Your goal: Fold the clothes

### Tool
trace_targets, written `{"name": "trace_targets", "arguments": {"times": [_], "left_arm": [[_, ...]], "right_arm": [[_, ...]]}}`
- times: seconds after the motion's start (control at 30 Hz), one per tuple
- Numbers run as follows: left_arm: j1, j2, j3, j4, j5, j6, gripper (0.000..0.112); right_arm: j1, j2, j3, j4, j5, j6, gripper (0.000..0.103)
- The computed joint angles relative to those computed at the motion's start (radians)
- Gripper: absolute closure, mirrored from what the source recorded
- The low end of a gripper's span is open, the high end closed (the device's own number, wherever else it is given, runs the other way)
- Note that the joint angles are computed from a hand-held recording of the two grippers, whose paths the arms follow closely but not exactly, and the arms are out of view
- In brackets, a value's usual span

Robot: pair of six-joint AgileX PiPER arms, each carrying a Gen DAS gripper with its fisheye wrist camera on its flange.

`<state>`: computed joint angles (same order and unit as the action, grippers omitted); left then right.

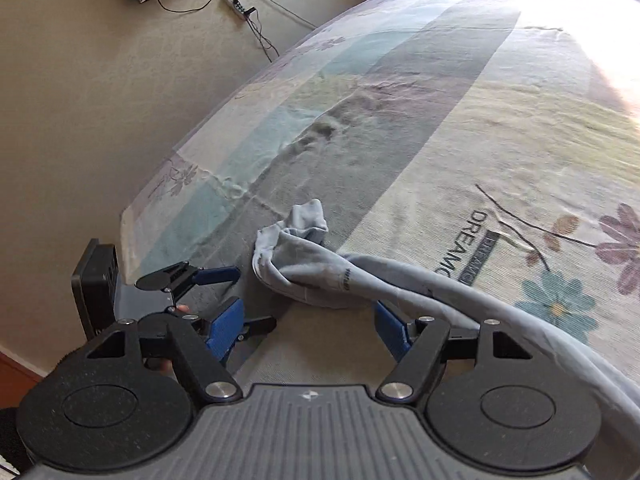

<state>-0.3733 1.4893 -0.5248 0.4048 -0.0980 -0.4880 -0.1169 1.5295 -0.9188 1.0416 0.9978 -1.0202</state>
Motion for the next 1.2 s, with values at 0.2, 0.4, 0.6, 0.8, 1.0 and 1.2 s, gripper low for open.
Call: {"name": "trace_targets", "arguments": {"times": [0.2,0.4,0.6,0.8,1.0,1.2], "left_arm": [[0.082,0.006,0.053,-0.091,-0.082,0.177,0.010],[0.094,0.017,0.050,-0.085,-0.098,0.173,0.010],[0.126,0.022,0.056,0.049,-0.131,0.043,0.010],[0.110,0.032,0.040,-0.044,-0.114,0.108,0.010],[0.098,0.033,0.040,-0.112,-0.109,0.170,0.010],[0.093,0.030,0.045,-0.141,-0.112,0.199,0.010]], "right_arm": [[0.143,0.425,-0.405,0.034,0.052,0.130,0.026],[0.176,0.628,-0.568,0.072,0.150,0.157,0.027],[0.185,0.702,-0.574,0.210,0.176,0.075,0.030],[0.164,0.684,-0.560,0.117,0.193,0.114,0.067],[0.207,0.667,-0.564,0.108,0.096,0.132,0.090],[0.202,0.718,-0.600,0.196,0.128,0.189,0.068]]}}
